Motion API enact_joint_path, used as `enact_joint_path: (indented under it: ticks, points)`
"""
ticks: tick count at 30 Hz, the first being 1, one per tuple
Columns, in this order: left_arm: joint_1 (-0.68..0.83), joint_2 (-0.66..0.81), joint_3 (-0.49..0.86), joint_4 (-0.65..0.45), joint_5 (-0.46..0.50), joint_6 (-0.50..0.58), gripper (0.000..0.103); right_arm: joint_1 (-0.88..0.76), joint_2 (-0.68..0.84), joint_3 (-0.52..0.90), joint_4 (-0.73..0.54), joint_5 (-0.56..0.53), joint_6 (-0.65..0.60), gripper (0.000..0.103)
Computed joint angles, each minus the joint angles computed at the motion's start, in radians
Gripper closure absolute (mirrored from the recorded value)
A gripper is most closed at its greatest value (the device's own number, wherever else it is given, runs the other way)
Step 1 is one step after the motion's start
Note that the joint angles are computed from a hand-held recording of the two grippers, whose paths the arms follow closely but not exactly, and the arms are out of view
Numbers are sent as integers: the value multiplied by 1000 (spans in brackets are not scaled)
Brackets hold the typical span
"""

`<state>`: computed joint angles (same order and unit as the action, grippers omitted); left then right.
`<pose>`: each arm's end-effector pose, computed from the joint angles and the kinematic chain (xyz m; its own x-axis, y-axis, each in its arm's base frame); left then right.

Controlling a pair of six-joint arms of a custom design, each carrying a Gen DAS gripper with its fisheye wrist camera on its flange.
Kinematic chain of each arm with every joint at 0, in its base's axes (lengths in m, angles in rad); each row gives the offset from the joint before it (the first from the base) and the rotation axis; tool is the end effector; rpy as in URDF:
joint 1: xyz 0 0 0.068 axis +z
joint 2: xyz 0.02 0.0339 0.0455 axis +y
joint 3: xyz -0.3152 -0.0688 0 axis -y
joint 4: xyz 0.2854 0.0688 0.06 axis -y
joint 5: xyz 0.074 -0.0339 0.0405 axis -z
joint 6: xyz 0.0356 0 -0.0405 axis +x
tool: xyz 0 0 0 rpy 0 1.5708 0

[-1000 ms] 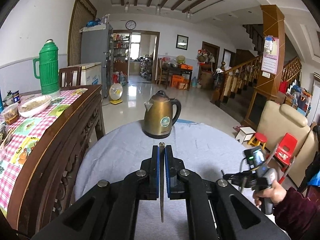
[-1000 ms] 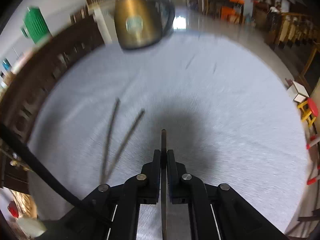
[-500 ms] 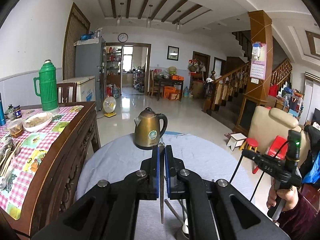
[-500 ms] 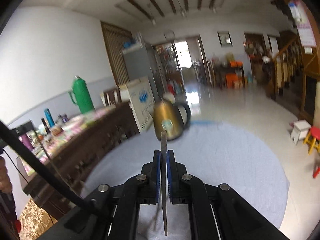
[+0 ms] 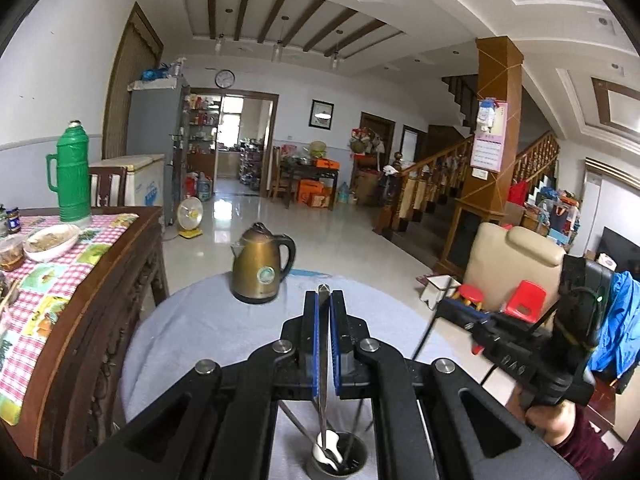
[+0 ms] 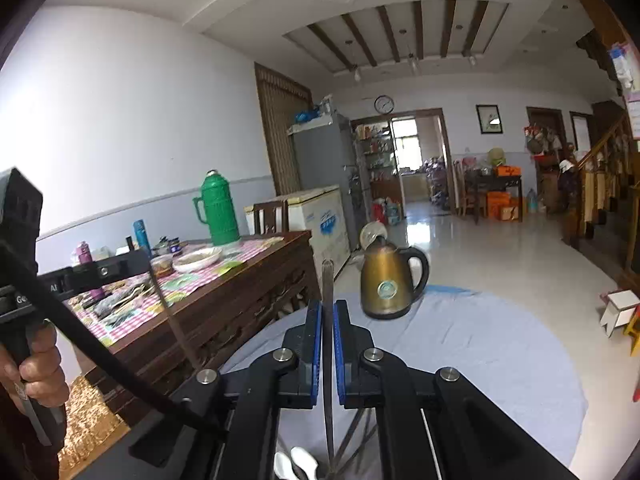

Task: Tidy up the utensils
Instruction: 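Lower both held chopsticks into the dark cup and open both tools, then move both tools back to the last dark chopsticks on the cloth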

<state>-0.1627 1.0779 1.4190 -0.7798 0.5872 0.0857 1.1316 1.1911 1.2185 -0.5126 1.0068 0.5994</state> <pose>0.2075 -0.0541 0.4992 -0.3637 0.1319 -0.9221 0.6634 0.7316 -0.1570 0.1417 0.2308 0.4307 -0.2574 0.1614 -0.9527 -0.0251 0.9845 0.1736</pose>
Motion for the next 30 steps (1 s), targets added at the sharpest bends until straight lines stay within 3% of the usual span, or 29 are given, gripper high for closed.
enact_joint_path:
  ticks: [10, 19, 22, 26, 30]
  points:
    - [-146, -15, -117, 38, -129, -29, 98, -5, 7, -111, 11, -90, 128, 97]
    - [-182, 17, -176, 32, -164, -38, 98, -48, -41, -194, 8, -240, 220, 93]
    - [-160, 19, -168, 26, -133, -38, 97, -32, -63, -204, 6, -203, 231, 86]
    - [-127, -3, -171, 45, -114, -24, 93, 2, -102, -223, 12, -135, 257, 65]
    - [-67, -21, -179, 65, -77, -18, 90, 33, -136, -237, -19, -54, 304, 61]
